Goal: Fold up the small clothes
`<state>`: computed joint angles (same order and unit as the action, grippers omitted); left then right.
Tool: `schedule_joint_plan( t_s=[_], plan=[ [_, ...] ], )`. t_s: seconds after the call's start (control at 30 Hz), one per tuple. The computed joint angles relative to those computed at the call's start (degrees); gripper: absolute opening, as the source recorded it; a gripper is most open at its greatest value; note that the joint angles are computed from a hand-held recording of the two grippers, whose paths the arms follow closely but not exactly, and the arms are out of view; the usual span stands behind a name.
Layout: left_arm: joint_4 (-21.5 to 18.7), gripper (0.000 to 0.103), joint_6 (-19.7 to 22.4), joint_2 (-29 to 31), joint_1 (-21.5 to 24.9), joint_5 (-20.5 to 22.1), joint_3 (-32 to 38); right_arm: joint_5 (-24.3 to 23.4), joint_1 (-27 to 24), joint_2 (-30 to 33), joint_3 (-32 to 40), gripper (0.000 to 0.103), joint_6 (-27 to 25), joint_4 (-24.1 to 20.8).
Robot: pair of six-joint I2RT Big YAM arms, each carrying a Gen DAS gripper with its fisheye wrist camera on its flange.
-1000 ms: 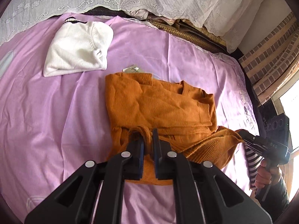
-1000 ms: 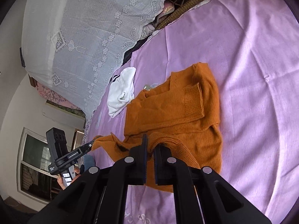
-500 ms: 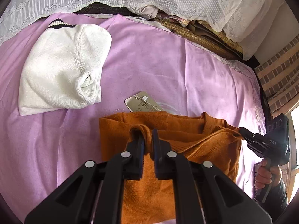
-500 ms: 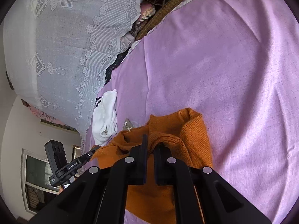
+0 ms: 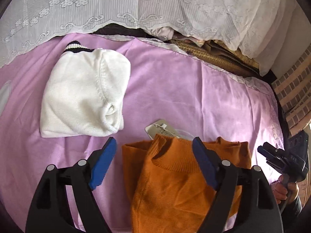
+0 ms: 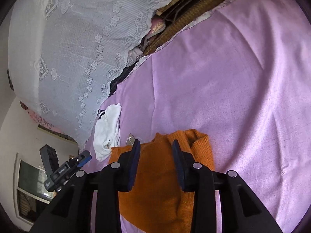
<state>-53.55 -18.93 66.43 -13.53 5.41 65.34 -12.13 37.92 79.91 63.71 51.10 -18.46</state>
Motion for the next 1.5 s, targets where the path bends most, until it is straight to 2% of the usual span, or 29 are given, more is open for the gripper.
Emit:
schedule_joint_plan(
  t_s=[0.1,0.2,0.27,0.33,0.4,0.43,0.5,0.57,0.63,0.73,0.8,0.87,0.9,0.93,0.97,1.0,1.07,1.17,1.23,1.3,1.4,1.43,1.5],
  plan=[
    [-0.9,0.078,2.0,3.0,-4.2,-1.7,0.6,-0.6,2.4,3.6,3.7,0.027,-3.4,-2.4],
    [-1.1,0.078,2.8,6.1,-7.3,-5.9,-0.2,0.3,3.6,6.8,6.0,0.027,-5.5,-4.4],
    [-1.7,0.078,2.6,7.9,-7.5,-9.7,-1.0,3.6,3.7,8.2,7.3,0.027,-7.2,-7.6],
    [-1.7,0.080,2.2,9.0,-6.0,-12.0,-2.2,5.8,2.7,8.2,6.3,0.023,-6.8,-8.9],
    [-0.9,0.086,0.9,8.4,-2.9,-9.1,-3.8,5.4,0.8,7.4,3.6,0.000,-4.8,-8.0],
    [-0.7,0.086,0.3,7.9,-1.5,-7.4,-4.2,4.7,-0.1,6.6,2.1,0.000,-3.4,-7.2],
    [-1.2,0.085,0.1,6.6,-1.0,-7.5,-4.2,3.1,-1.1,5.1,-0.2,0.000,-1.6,-5.0],
    [-1.1,0.082,1.0,4.6,-2.2,-9.3,-4.0,5.5,0.0,3.7,0.1,0.004,-3.5,-6.0],
    [0.0,0.082,2.0,3.0,-3.6,-8.6,-3.5,8.1,2.0,3.1,1.6,0.006,-6.4,-7.1],
    [0.3,0.082,3.2,4.6,-6.4,-7.3,-0.9,6.1,4.5,5.0,5.0,0.006,-8.7,-7.3],
    [-0.1,0.083,3.9,7.5,-8.7,-9.4,0.6,4.4,5.8,7.2,7.2,0.010,-9.3,-7.9],
    [-1.0,0.083,4.2,10.5,-9.9,-13.0,0.9,4.4,6.6,9.0,8.1,0.021,-9.5,-9.2],
    [-1.7,0.085,3.9,11.6,-9.7,-14.3,0.7,4.9,6.7,9.7,8.1,0.022,-9.4,-9.8],
    [-1.8,0.091,3.3,12.2,-9.0,-14.1,0.2,5.1,6.3,9.9,7.2,0.019,-8.9,-9.5],
    [-1.5,0.092,2.5,11.7,-7.9,-12.4,-0.5,4.6,5.7,9.6,5.9,0.002,-8.0,-8.3],
    [-1.8,0.092,1.8,10.7,-7.0,-10.9,-0.9,4.0,5.0,8.9,4.7,0.000,-6.7,-7.7],
    [-2.8,0.090,1.8,8.8,-6.6,-11.8,-1.1,3.6,4.0,7.0,3.0,0.000,-4.5,-7.3],
    [-3.3,0.090,2.3,4.5,-6.9,-11.5,-2.5,6.6,4.4,4.4,2.7,0.007,-5.9,-10.0],
    [-3.8,0.090,2.3,1.3,-8.2,-11.0,-3.7,6.6,5.1,2.6,1.9,0.007,-5.8,-9.8],
    [-4.1,0.090,2.0,-1.4,-10.6,-11.5,-5.3,6.9,6.6,1.1,1.2,0.008,-6.0,-10.0],
    [-5.8,0.090,0.9,-2.6,-15.3,-14.9,-7.5,7.3,9.6,-0.2,0.5,0.011,-6.5,-10.7],
    [-6.6,0.090,0.2,-2.2,-16.6,-15.8,-8.1,7.5,10.7,-0.3,0.3,0.013,-6.5,-11.0],
    [-7.4,0.091,-1.6,-1.3,-18.2,-17.7,-9.4,7.8,12.2,-0.4,-0.7,0.026,-6.0,-11.6]
  ],
)
